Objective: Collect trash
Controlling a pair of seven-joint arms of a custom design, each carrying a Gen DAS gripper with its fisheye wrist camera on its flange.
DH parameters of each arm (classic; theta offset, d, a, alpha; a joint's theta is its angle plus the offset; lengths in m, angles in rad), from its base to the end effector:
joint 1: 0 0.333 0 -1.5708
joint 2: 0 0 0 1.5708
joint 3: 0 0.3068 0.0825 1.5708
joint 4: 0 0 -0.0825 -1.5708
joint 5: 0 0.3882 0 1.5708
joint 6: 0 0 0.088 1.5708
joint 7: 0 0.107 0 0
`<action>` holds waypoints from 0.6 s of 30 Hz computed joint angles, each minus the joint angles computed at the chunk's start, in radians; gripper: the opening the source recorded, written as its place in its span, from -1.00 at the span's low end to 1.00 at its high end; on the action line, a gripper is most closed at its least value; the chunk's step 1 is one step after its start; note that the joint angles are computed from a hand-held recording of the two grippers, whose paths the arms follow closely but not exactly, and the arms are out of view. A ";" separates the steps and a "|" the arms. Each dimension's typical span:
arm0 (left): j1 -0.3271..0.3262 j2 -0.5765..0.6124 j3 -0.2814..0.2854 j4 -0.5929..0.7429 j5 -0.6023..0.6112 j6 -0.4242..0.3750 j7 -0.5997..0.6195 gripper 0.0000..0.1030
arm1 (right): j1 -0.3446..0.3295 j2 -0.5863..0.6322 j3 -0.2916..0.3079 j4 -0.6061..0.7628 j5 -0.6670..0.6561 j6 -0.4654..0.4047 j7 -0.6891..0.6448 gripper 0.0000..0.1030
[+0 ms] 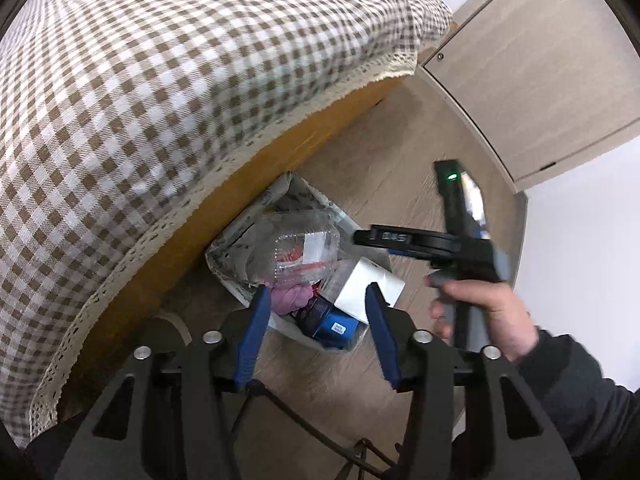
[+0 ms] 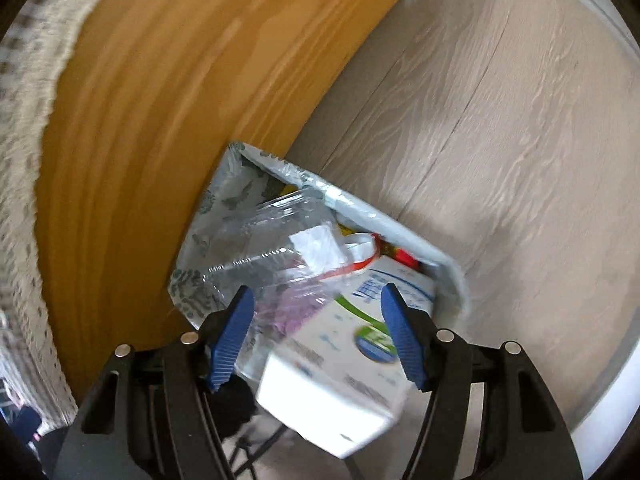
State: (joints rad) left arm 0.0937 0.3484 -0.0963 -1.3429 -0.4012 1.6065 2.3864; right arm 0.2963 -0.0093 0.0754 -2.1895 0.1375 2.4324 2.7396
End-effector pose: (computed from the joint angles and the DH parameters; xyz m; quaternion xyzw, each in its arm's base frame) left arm 0.6570 -0.0322 0.5248 0.3748 -0.9010 0.1846 0.1170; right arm 0.5189 0.2028 0.4044 -0.3307 0.9340 0.0487 0.1262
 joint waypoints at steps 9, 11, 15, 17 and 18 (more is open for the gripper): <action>-0.015 -0.153 -0.003 -0.182 -0.045 0.170 0.055 0.65 | 0.031 -0.188 0.019 -0.002 -0.199 -0.283 0.042 0.38; -0.017 -0.170 -0.002 -0.201 -0.052 0.165 0.061 0.65 | 0.044 -0.245 0.025 -0.016 -0.224 -0.332 0.061 0.38; -0.020 -0.233 -0.001 -0.267 -0.084 0.183 0.092 0.65 | 0.075 -0.329 0.044 -0.017 -0.256 -0.420 0.117 0.38; -0.020 -0.260 0.002 -0.283 -0.109 0.186 0.117 0.65 | 0.090 -0.363 0.055 -0.017 -0.272 -0.449 0.149 0.38; -0.018 -0.270 0.006 -0.287 -0.122 0.187 0.130 0.65 | 0.097 -0.378 0.061 -0.013 -0.282 -0.466 0.162 0.38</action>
